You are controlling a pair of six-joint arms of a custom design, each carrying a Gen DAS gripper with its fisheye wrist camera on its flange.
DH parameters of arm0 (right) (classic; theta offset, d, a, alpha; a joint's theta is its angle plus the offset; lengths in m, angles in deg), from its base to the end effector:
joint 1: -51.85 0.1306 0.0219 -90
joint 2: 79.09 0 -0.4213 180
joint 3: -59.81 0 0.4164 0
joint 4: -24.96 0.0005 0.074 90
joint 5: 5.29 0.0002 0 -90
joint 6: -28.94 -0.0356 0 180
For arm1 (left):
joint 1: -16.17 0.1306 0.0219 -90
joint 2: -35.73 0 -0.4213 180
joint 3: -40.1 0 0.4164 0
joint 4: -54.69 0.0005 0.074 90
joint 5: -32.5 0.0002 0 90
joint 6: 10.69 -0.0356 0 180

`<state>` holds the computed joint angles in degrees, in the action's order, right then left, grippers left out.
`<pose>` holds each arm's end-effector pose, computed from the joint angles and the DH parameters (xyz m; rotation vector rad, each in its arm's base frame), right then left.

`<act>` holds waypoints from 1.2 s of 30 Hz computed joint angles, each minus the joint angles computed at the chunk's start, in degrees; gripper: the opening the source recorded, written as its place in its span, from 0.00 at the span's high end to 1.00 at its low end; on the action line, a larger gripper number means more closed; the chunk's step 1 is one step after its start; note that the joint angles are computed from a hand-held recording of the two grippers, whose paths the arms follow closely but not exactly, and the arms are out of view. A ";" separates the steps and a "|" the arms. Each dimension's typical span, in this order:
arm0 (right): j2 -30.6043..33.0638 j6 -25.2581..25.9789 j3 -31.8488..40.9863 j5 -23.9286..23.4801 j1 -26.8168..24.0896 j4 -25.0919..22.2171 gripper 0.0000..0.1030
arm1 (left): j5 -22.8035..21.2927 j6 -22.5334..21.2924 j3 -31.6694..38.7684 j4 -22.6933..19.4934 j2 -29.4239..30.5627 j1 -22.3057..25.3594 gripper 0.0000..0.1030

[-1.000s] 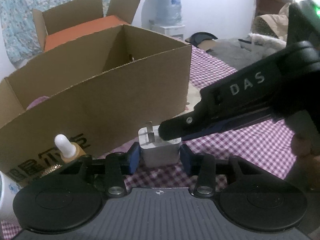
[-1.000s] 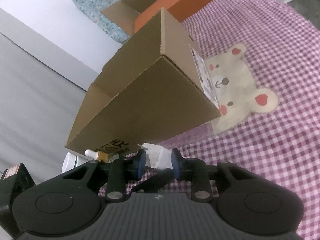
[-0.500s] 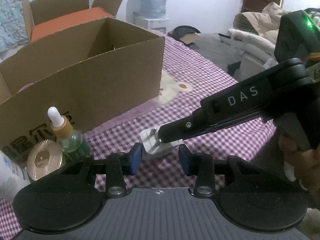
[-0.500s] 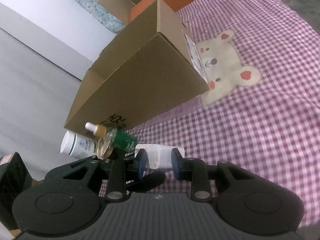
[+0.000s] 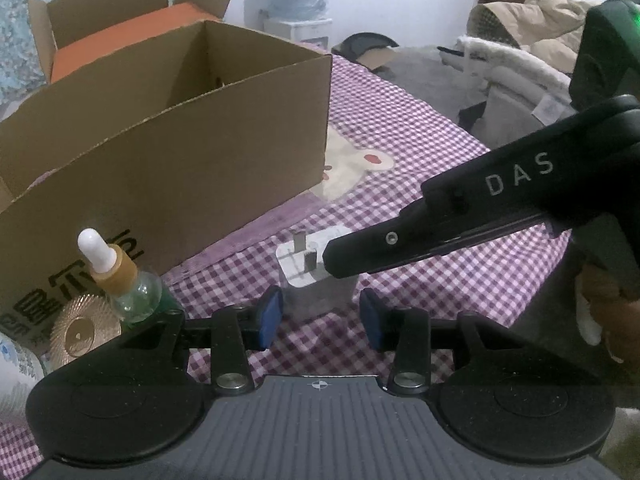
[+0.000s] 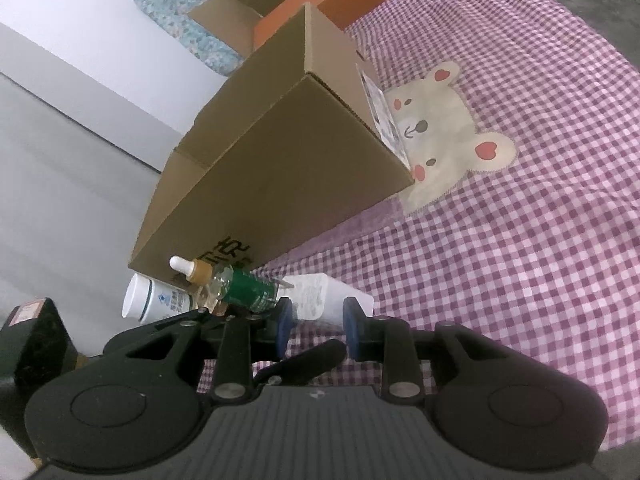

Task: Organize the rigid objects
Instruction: 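Grasp the white charger plug with the right tool, then carry the white charger into the box and open the right tool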

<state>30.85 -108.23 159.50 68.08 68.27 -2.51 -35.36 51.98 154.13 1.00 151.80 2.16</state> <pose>0.6310 0.1961 0.3862 0.4616 2.3159 0.9016 0.6596 -0.1789 0.4057 1.0150 2.2666 -0.3931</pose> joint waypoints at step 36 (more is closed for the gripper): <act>-0.16 -2.76 -1.69 -0.25 0.19 4.61 0.67 | -2.89 0.97 1.28 -0.35 0.23 -0.52 0.59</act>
